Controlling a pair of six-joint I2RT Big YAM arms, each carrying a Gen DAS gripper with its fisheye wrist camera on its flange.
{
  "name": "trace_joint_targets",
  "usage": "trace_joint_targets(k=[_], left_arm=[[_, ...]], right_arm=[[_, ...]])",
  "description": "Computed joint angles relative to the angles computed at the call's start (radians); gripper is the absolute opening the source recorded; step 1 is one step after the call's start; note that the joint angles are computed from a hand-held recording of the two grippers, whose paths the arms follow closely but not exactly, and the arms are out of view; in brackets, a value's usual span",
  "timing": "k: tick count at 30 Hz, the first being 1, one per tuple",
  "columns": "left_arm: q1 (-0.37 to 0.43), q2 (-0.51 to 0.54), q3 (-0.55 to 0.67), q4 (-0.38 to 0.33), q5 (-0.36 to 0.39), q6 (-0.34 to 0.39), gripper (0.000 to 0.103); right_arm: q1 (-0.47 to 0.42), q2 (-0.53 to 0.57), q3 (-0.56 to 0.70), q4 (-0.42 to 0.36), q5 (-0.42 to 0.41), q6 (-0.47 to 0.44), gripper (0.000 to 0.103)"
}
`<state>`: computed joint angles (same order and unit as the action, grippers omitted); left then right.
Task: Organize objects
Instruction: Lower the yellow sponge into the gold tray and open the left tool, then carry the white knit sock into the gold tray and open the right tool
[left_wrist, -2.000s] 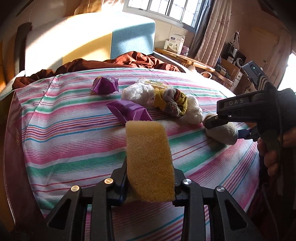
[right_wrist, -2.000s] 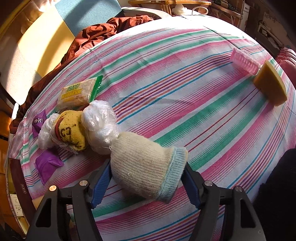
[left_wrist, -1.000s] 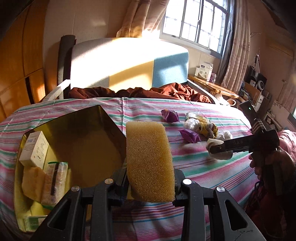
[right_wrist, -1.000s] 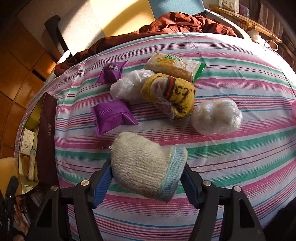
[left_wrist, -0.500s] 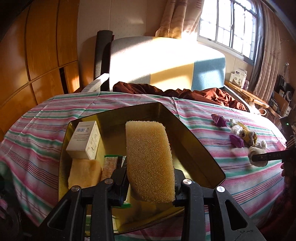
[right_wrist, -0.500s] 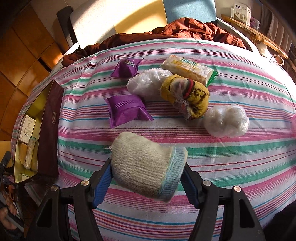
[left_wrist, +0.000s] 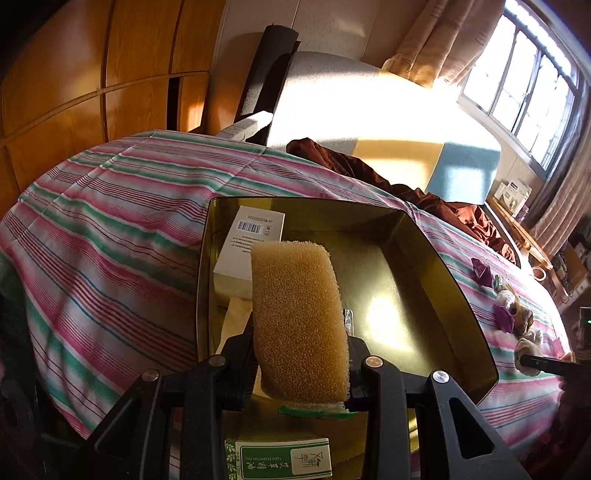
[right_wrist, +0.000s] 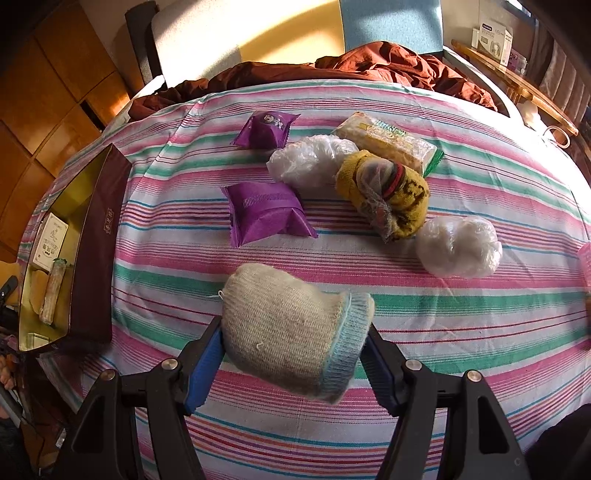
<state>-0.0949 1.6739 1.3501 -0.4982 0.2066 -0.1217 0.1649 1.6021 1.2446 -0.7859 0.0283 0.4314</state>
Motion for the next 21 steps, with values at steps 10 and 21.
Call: trace_joint_targets(k=[10, 21], left_arm=[[-0.038, 0.101, 0.105, -0.089, -0.044, 0.039, 0.036], [0.001, -0.004, -0.063, 0.043, -0.019, 0.015, 0.081]], right_arm=[[0.052, -0.025, -0.012, 0.051, 0.06, -0.038, 0.07], [0.053, 0.006, 0.013, -0.006, 0.111, -0.018, 0.07]])
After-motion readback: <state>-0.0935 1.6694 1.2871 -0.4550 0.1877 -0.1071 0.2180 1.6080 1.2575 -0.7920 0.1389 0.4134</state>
